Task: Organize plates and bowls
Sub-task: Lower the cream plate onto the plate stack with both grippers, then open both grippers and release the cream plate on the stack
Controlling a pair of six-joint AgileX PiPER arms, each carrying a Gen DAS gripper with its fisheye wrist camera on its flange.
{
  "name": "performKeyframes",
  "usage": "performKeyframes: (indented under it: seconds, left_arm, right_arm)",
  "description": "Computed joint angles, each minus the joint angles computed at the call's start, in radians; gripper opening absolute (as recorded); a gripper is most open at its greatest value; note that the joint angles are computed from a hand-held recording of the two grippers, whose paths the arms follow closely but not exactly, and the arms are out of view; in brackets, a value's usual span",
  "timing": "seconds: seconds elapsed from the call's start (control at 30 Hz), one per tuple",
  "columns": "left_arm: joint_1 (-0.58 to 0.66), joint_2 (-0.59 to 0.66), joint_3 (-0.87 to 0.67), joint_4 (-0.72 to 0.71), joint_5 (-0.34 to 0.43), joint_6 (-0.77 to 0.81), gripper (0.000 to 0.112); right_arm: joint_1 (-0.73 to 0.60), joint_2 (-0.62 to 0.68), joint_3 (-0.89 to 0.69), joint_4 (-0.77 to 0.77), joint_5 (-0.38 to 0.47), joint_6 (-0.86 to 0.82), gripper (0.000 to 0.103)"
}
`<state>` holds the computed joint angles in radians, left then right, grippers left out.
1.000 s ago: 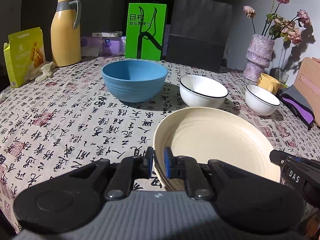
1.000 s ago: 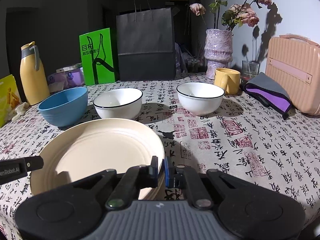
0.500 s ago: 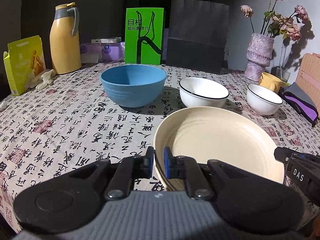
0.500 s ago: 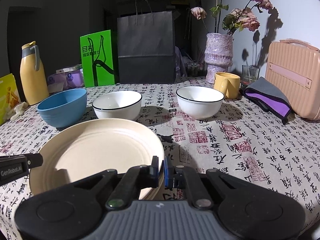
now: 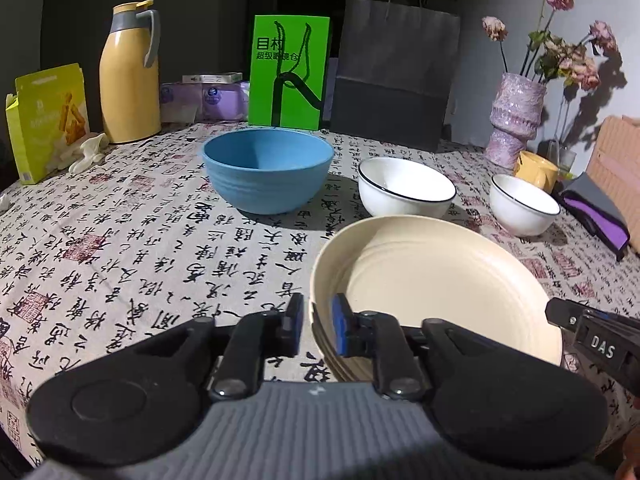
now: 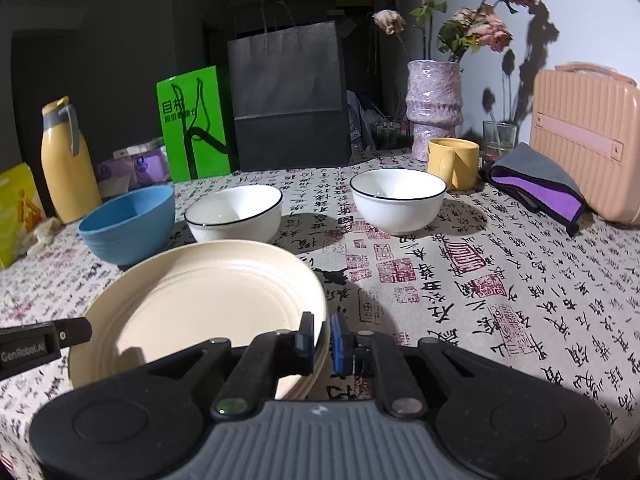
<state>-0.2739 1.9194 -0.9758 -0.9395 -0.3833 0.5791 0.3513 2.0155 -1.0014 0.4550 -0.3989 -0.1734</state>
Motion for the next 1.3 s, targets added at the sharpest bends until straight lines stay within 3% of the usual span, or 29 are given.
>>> performKeyframes:
  seconds: [0.07, 0.13, 0.2, 0.27, 0.33, 0.53, 1.07, 1.3]
  left_arm:
    - [0.016, -0.022, 0.022, 0.061, 0.006, -0.064, 0.045]
    - [0.029, -0.048, 0.055, 0.143, -0.005, -0.146, 0.058]
    - [0.041, -0.078, 0.093, 0.238, -0.022, -0.235, 0.083]
    - [0.048, -0.11, 0.143, 0.344, -0.063, -0.341, 0.098]
    - [0.049, -0.139, 0.189, 0.406, -0.104, -0.408, 0.103]
    - [0.064, -0.217, 0.289, 0.474, -0.138, -0.497, 0.103]
    - [0.111, -0.366, 0.581, 0.655, -0.352, -0.662, 0.103]
    - [0.129, -0.389, 0.659, 0.701, -0.427, -0.687, 0.103]
  right_arm:
    - [-0.018, -0.014, 0.018, -0.09, -0.001, 0.095, 0.022]
    - [-0.039, -0.029, 0.037, -0.204, -0.003, 0.216, 0.044]
    - [-0.054, -0.049, 0.064, -0.308, -0.018, 0.317, 0.057]
    - [-0.061, -0.068, 0.088, -0.373, -0.033, 0.375, 0.077]
    - [-0.063, -0.088, 0.116, -0.422, -0.059, 0.418, 0.101]
    - [-0.047, -0.166, 0.215, -0.486, -0.128, 0.452, 0.103]
    - [0.032, -0.3, 0.403, -0.487, -0.241, 0.454, 0.103]
    - [0.16, -0.32, 0.442, -0.216, -0.258, 0.208, 0.103]
